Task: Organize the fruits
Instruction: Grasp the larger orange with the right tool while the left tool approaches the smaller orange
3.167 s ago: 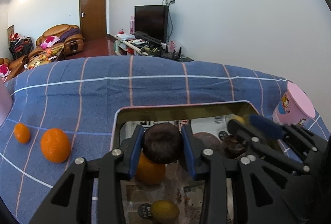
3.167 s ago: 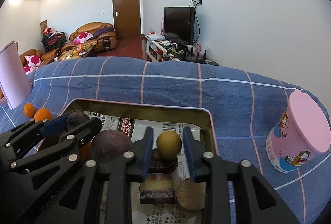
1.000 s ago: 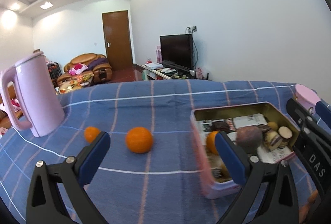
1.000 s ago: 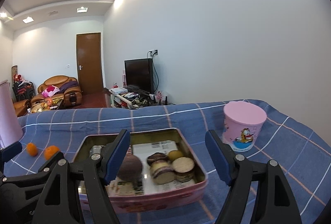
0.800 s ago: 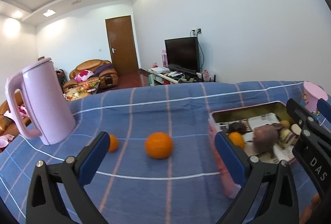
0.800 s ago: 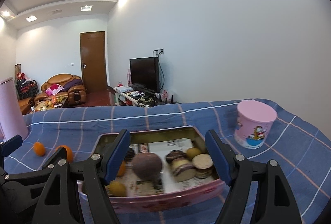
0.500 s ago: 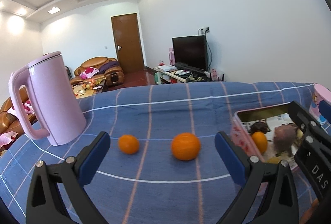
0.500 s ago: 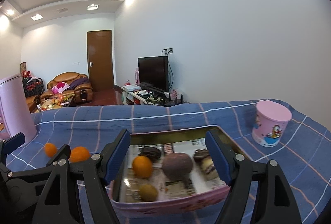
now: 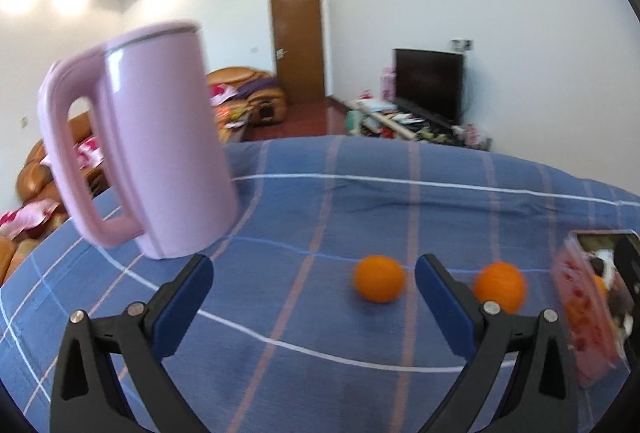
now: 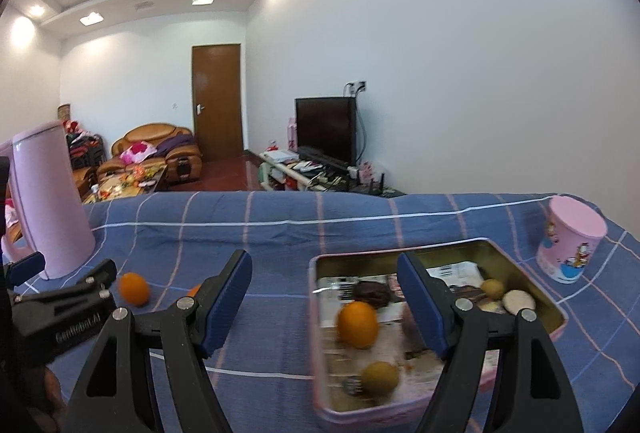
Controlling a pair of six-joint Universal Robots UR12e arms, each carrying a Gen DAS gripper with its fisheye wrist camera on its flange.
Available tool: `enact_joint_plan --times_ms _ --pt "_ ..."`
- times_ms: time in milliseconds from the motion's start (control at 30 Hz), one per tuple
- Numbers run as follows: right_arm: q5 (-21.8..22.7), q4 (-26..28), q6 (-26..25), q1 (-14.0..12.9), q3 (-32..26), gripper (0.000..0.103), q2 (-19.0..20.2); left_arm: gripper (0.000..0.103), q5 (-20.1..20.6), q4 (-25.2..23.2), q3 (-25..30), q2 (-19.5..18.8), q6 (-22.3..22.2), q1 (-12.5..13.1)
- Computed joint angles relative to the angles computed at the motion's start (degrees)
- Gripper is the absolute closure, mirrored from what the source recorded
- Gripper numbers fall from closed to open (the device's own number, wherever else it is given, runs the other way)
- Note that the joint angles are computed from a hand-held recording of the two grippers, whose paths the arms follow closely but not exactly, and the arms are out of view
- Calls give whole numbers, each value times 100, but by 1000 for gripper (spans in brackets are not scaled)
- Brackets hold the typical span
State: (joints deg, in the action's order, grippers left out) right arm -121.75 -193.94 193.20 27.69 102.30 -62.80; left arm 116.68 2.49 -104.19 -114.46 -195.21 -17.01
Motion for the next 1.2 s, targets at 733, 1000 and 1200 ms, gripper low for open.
enact_joint_plan --times_ms 733,1000,1200 --pt "2183 3621 382 -260 -1456 43 505 0 117 -1107 105 53 -751 363" --pt "2184 3206 320 -240 -1195 55 348 0 -73 -863 52 68 -588 369" --pt "832 1054 322 32 -590 55 208 0 -849 -351 -9 77 -104 381"
